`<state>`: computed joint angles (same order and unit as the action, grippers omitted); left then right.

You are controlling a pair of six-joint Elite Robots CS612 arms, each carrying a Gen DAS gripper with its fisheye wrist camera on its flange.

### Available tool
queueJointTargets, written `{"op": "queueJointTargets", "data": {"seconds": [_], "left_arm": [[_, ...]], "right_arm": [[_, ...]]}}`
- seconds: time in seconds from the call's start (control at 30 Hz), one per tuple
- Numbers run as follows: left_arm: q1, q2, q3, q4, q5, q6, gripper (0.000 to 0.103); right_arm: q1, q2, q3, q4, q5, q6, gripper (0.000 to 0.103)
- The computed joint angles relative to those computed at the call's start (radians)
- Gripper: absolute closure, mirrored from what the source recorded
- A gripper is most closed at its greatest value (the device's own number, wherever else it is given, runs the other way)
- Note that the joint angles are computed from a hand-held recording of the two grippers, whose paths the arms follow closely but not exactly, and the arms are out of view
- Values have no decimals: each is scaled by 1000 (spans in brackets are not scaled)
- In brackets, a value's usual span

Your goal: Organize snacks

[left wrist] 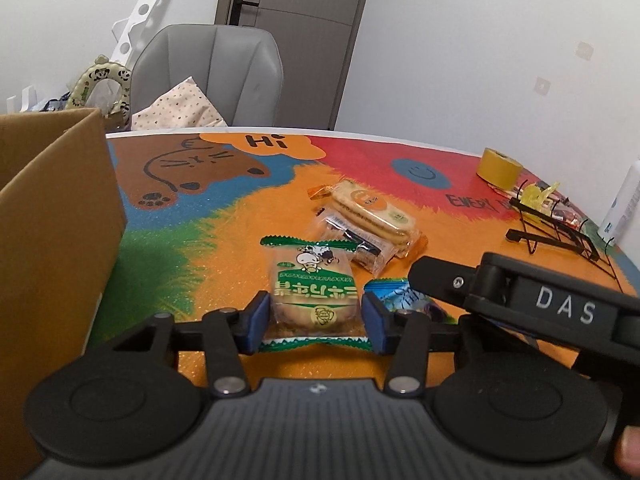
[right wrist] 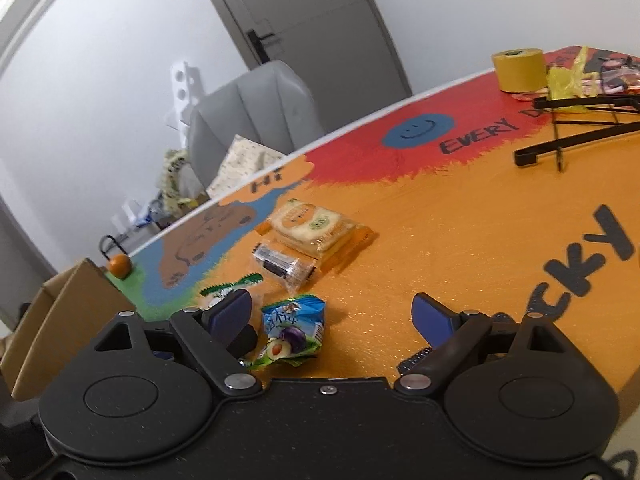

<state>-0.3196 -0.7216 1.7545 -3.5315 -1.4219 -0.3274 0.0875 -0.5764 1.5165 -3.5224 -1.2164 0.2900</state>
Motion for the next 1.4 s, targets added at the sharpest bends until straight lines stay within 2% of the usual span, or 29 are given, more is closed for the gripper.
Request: {"op": "queueJointTargets", "data": {"seconds": [0.17,0.27,0.4,0.53,0.67,0.87,1.0,1.2,1.27,1.33,1.4], "left_arm": [[8,-3,2,-10,-9,-25,55],[13,-5,6,-32,-6,-50,55],[8,-13,16,-50,26,-48,57],[14,-11,11,-28,7,-54,57],[14,-10,10,-22,6,-50,58],[16,-11,13,-33,-2,-66,58],[16,-16,21,-53,4,-76,58],[16,-16,24,-52,11,-87,58],[16,-15,21,-44,13,-91,58],[16,-14,20,-40,11,-84,58],[17,-13,17,-27,1,-83,57]], "right_arm": [[3,-2,4,-19,-37,-18,15],[-7,1,5,-27,-18,27,15],[4,3,6,-34,-49,-12,18],[6,3,6,-24,-50,-25,19],[13,1,9,-19,-83,-47,22],[8,1,14,-32,-65,-31,24],[4,4,10,-38,-53,-12,38],[17,4,5,-19,-44,-92,43],[14,5,3,-18,-29,-90,51],[9,7,4,-23,-1,-81,69],[2,10,4,-29,47,-72,81]]}}
